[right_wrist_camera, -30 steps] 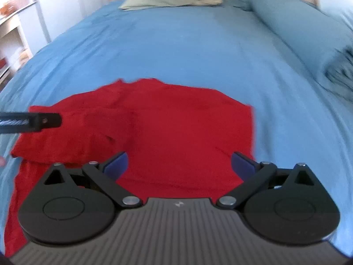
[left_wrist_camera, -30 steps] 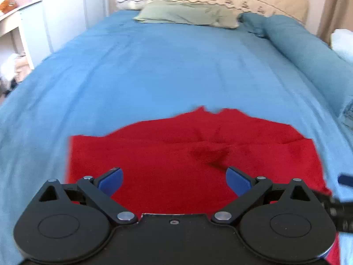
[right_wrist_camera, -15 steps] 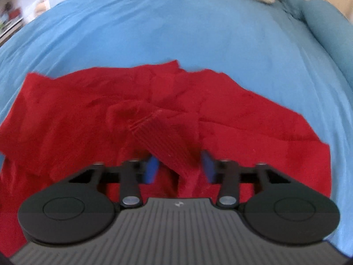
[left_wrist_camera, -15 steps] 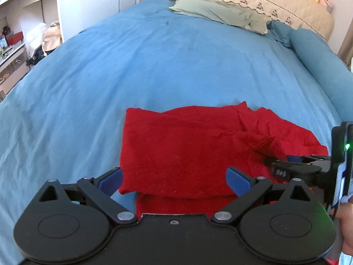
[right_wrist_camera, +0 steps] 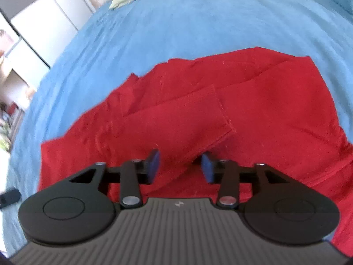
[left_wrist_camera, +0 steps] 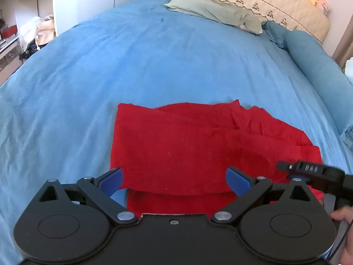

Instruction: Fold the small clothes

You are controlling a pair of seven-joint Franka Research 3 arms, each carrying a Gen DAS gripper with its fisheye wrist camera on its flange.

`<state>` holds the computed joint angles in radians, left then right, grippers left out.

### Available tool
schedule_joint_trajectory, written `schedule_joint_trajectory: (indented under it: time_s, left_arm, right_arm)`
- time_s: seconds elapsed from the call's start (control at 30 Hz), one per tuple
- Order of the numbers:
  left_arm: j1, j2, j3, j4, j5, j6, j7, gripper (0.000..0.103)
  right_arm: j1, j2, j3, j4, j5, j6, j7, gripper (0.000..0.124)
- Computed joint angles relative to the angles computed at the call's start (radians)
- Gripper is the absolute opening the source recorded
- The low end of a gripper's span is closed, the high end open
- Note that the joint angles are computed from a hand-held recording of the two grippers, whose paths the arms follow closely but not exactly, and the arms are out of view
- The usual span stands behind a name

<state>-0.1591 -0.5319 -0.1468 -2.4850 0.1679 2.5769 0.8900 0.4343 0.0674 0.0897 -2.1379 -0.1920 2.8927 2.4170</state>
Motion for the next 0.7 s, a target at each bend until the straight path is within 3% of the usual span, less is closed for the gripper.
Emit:
schedule_joint_trajectory:
  time_s: [0.2,0.27,0.3,0.37,0.5,0.7]
  left_arm:
    - [-0.006,-0.013,0.000,-0.002,-0.010,-0.019,-0.008,0.101]
    - [-0.007,-0.018,0.000,-0.004,-0.012,-0.021,-0.012,0.101]
    - [-0.007,-0.020,-0.001,-0.007,-0.012,-0.022,-0.014,0.101]
    - [-0.008,-0.025,-0.002,-0.009,-0.010,-0.025,-0.017,0.101]
    - [-0.012,-0.032,-0.004,-0.011,-0.009,-0.033,-0.019,0.101]
    - [-0.031,-0.028,0.007,-0.019,-0.033,-0.018,-0.009,0.101]
  right_arm:
    - [-0.004,0.002,-0.028,-0.004,-0.021,0.014,0.214,0.063]
    - [-0.007,0.008,-0.029,0.021,-0.050,-0.024,0.220,0.048]
    - [-0.007,0.014,-0.028,0.045,-0.073,-0.068,0.204,0.021]
    - [-0.008,0.017,-0.023,0.080,-0.097,-0.121,0.153,0.020]
    - [-0.013,-0.031,-0.024,0.088,-0.229,-0.115,0.149,0.020]
    - [-0.114,-0.181,0.028,0.012,-0.541,-0.138,0.397,0.020]
